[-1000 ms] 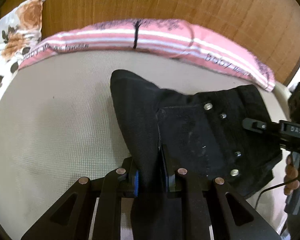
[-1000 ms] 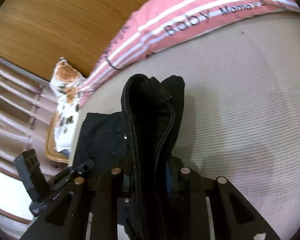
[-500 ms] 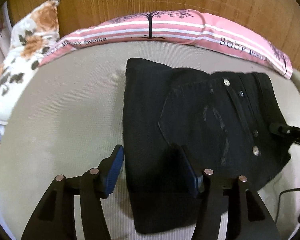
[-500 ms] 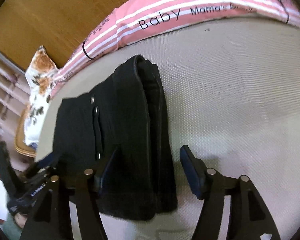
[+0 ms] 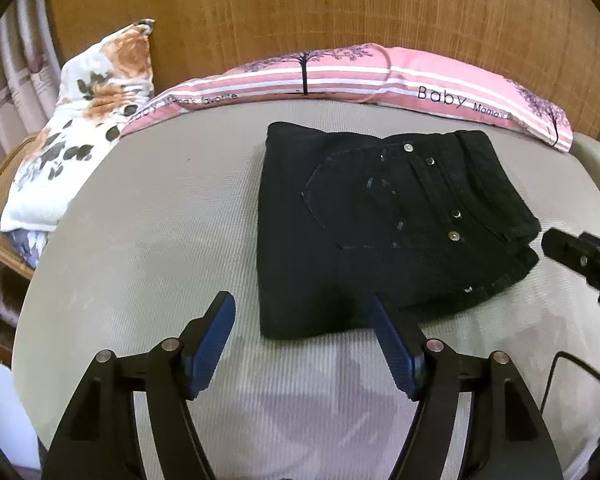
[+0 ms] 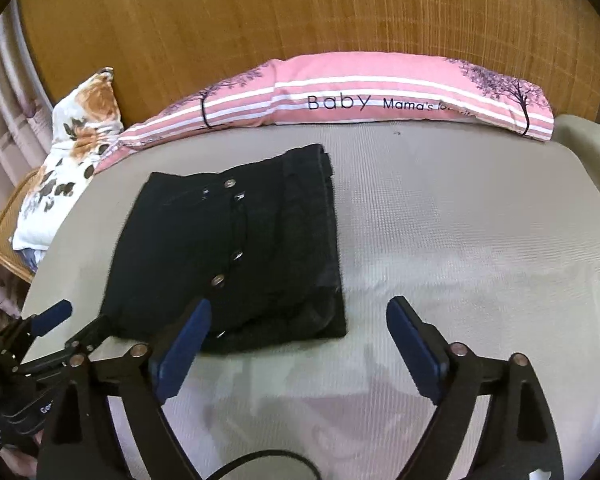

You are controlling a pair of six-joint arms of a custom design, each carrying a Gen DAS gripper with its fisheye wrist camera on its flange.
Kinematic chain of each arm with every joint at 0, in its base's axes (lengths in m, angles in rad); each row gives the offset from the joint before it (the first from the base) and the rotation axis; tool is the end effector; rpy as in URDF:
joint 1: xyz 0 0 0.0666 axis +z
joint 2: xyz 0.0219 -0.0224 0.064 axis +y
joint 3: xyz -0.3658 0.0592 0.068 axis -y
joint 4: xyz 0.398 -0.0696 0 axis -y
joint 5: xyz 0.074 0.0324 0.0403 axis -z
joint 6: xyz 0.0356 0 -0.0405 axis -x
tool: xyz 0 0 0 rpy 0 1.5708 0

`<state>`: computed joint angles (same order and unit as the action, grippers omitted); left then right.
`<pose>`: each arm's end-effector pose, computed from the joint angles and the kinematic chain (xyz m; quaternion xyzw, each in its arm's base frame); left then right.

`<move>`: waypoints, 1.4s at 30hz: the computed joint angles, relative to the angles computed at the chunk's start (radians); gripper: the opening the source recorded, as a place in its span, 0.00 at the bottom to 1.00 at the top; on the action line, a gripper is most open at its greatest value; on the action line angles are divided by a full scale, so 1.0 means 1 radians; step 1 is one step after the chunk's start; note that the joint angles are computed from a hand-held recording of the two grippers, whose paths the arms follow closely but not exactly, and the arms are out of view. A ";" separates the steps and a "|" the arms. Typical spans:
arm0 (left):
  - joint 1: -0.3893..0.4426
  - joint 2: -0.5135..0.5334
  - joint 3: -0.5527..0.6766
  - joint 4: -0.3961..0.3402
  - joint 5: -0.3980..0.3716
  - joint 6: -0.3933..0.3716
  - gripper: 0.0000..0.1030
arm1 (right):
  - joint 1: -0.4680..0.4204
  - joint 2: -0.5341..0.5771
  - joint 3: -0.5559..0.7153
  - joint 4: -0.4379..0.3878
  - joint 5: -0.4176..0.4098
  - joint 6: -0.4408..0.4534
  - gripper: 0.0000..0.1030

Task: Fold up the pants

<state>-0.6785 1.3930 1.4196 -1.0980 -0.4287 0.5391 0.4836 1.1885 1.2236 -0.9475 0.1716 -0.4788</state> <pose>0.3771 -0.2855 0.4198 0.0135 0.9482 0.0310 0.3159 0.3685 0.1862 0.4229 0.0254 0.9429 0.0772 0.3230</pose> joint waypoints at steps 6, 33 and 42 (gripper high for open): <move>-0.040 -0.041 -0.025 -0.019 -0.050 0.041 0.69 | 0.062 -0.040 -0.029 -0.008 0.048 -0.056 0.92; -0.106 -0.066 -0.038 -0.055 -0.105 0.088 0.69 | 0.160 -0.061 -0.048 -0.050 0.141 -0.058 0.94; -0.107 -0.065 -0.038 -0.062 -0.106 0.096 0.68 | 0.159 -0.056 -0.048 -0.053 0.133 -0.063 0.94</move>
<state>-0.7854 1.3283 1.3821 -1.1596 -0.5345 0.6351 0.6429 1.1320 1.1756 -1.0005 0.3043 -0.5423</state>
